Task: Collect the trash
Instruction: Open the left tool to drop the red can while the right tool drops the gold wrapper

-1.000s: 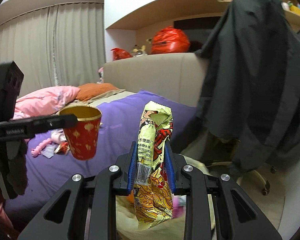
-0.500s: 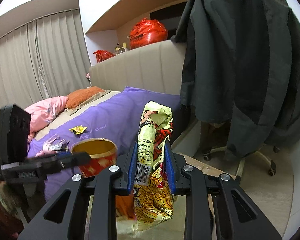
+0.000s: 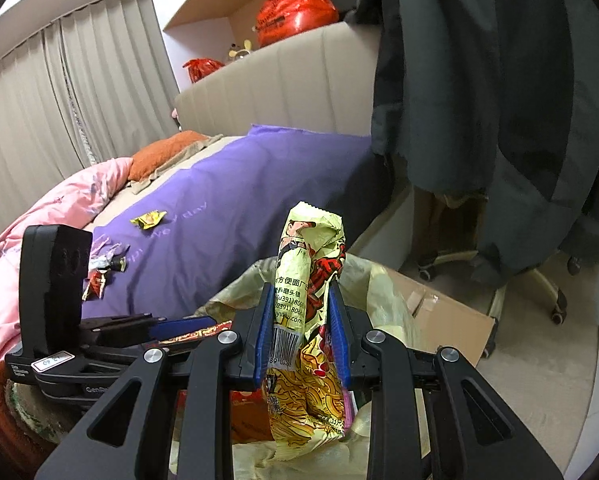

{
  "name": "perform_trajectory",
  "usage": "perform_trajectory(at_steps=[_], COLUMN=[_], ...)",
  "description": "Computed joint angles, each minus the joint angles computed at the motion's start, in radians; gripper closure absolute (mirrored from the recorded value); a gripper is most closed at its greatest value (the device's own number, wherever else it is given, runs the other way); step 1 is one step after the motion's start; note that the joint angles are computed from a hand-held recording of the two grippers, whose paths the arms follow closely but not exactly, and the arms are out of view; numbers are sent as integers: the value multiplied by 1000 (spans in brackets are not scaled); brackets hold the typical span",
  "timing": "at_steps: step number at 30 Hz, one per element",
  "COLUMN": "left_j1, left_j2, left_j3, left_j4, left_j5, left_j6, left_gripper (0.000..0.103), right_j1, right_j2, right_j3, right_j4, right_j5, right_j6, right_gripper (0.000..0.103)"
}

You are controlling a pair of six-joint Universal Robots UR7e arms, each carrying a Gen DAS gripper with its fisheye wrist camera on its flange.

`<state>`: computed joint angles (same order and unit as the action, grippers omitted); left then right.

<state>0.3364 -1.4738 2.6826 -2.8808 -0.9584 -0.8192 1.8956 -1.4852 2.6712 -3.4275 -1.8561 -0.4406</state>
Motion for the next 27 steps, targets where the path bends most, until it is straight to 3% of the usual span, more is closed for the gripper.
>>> perform_trajectory(at_steps=[11, 19, 21, 23, 27], left_j1=[46, 75, 61, 31, -44], left_j2=[68, -13, -66, -119, -254], left_j3=[-7, -1, 3, 5, 0], left_j4=[-137, -132, -89, -24, 198], left_j5=[-34, -116, -95, -53, 39], left_j6=[73, 64, 44, 19, -64], left_gripper=[56, 54, 49, 42, 39], right_j1=[-28, -4, 0, 7, 41], right_j2=[-35, -45, -49, -57, -60], right_j3=[17, 20, 20, 17, 11], right_j4=[30, 36, 42, 63, 79], right_j5=[7, -4, -4, -4, -34], right_j6=[-15, 3, 16, 36, 75], right_gripper=[77, 76, 73, 61, 52])
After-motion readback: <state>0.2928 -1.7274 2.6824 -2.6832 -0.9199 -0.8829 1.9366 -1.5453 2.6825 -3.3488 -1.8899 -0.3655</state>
